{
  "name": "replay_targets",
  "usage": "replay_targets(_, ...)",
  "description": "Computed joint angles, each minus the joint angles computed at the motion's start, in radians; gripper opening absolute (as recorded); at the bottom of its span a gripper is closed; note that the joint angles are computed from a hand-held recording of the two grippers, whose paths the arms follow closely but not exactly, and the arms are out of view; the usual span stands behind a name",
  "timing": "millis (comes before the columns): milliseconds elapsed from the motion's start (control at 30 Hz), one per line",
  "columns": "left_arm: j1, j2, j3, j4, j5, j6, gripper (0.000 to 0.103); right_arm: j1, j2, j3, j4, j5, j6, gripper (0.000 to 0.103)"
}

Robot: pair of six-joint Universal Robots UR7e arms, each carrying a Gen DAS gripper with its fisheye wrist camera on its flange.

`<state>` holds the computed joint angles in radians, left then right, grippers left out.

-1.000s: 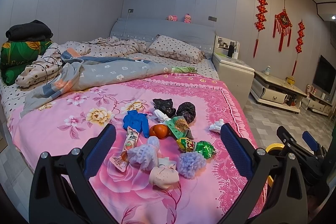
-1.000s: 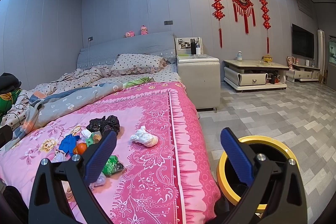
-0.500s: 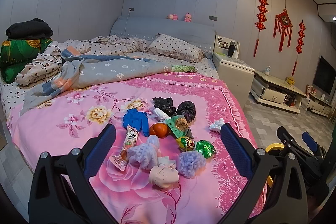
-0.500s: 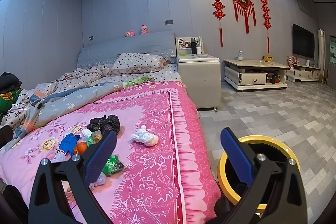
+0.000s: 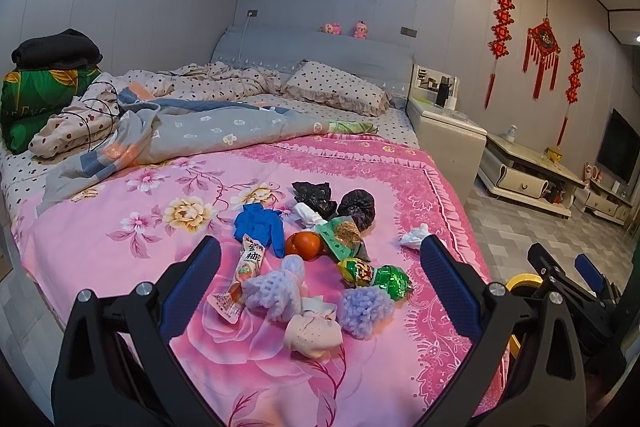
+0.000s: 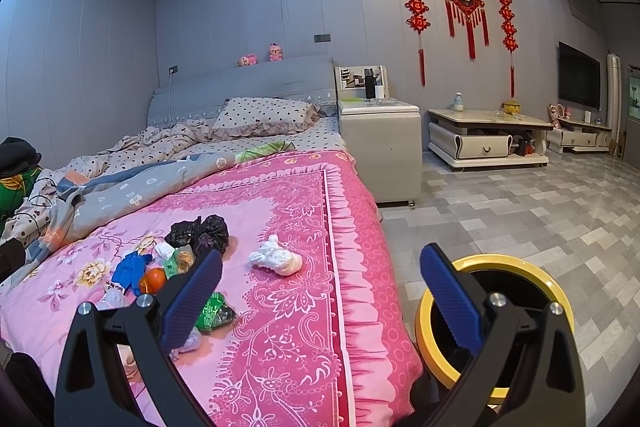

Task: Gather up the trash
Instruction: 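Move the right tool to the white tissue bundle and close on it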

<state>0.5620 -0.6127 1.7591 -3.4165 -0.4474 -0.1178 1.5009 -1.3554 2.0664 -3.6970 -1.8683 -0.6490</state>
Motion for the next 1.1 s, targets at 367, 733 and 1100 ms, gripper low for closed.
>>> replay_targets(367, -0.006, -0.013, -0.015, 0.152, 0.006, -0.114, 0.096, 0.018, -0.003, -0.038, 0.072, -0.055, 0.019, 0.096)
replay_targets(733, 0.065, -0.091, -0.066, 0.369, -0.090, -0.201, 0.096, 0.044, 0.057, -0.150, 0.243, -0.148, -0.101, 0.096)
replay_targets(1100, 0.214, -0.141, -0.233, 0.850, -0.206, -0.328, 0.096, 0.042, 0.138, -0.352, 0.557, -0.159, -0.122, 0.096)
